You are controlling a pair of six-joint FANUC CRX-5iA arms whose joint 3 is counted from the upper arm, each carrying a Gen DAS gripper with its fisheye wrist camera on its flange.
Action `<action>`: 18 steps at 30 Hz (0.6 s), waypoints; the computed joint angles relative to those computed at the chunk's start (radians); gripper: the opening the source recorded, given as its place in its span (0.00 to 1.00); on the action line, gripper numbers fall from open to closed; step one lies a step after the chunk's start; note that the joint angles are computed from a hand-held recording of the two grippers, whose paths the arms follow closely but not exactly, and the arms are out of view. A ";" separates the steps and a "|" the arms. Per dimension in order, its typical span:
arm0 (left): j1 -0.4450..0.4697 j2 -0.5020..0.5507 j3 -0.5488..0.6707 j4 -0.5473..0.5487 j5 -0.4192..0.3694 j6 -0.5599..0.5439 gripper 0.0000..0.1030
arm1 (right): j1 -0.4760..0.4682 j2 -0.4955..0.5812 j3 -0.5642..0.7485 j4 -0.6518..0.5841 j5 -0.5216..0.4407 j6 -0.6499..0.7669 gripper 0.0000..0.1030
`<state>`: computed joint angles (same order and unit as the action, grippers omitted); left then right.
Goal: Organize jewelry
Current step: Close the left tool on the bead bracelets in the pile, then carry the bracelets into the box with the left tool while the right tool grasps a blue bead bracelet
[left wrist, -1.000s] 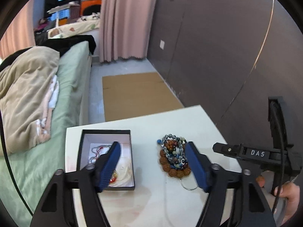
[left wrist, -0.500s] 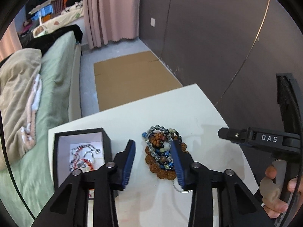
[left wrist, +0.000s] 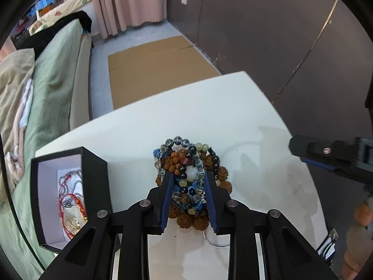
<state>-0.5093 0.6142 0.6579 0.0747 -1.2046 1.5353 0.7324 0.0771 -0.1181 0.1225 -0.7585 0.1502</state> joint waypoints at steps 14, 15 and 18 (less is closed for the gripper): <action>0.028 -0.086 -0.108 0.084 0.094 -0.045 0.07 | -0.001 0.024 0.031 -0.027 0.004 0.046 0.55; 0.031 -0.099 -0.119 0.094 0.106 -0.052 0.07 | 0.000 0.023 0.029 -0.025 0.006 0.040 0.55; 0.040 -0.137 -0.140 0.113 0.136 -0.064 0.07 | 0.002 0.029 0.038 -0.040 0.008 0.063 0.55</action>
<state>-0.4691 0.4768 0.5180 0.1879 -1.0690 1.4715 0.7345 0.1064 -0.0802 0.0821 -0.7501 0.2131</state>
